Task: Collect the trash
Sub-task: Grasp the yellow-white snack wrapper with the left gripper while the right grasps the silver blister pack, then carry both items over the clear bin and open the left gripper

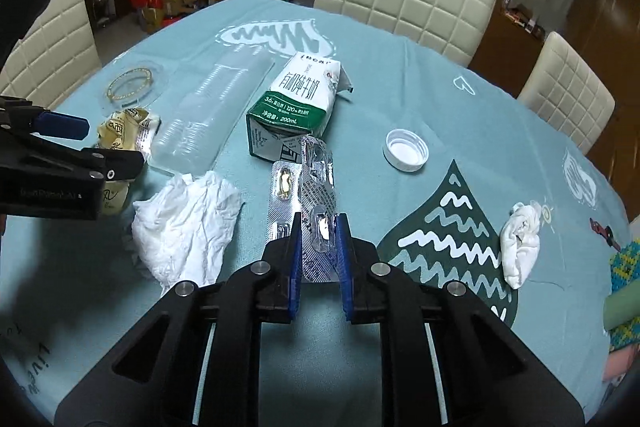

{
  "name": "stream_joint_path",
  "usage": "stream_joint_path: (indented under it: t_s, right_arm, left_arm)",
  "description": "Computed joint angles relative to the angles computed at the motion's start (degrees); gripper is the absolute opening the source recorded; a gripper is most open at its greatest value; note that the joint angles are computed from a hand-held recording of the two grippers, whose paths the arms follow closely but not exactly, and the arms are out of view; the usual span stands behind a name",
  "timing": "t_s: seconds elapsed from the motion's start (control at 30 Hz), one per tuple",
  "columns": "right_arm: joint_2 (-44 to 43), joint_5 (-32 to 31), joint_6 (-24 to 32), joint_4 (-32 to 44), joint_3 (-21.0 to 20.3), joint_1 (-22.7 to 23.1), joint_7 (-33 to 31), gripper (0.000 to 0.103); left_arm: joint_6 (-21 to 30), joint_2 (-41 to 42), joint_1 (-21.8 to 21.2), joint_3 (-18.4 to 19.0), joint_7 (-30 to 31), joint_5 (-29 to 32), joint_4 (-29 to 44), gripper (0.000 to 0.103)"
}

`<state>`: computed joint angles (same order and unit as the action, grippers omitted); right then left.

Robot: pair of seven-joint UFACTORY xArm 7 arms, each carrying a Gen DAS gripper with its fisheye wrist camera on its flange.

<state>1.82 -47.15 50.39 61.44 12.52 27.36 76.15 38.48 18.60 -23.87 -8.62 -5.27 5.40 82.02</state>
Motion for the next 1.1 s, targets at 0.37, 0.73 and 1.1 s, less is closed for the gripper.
stream_joint_path:
  t_s: [0.37,0.73,1.1]
  right_arm:
    - [-0.27,3.17,-3.45,-0.61,-0.63,-1.17,0.37,0.018]
    - [-2.47,3.76,-1.76,0.66,0.92,-1.08,1.38,0.018]
    - [-2.61,1.18,4.79,5.77,3.50,2.19,1.17,0.018]
  left_arm:
    - [-2.44,-0.46,0.91,-0.67,2.45,-2.22,-1.35,0.044]
    - [-6.15,-8.11,2.73,-1.52,7.46,-6.30,-8.33,0.029]
    - [-11.36,-17.90,4.34,-1.13,11.14,-10.02,-17.20,0.029]
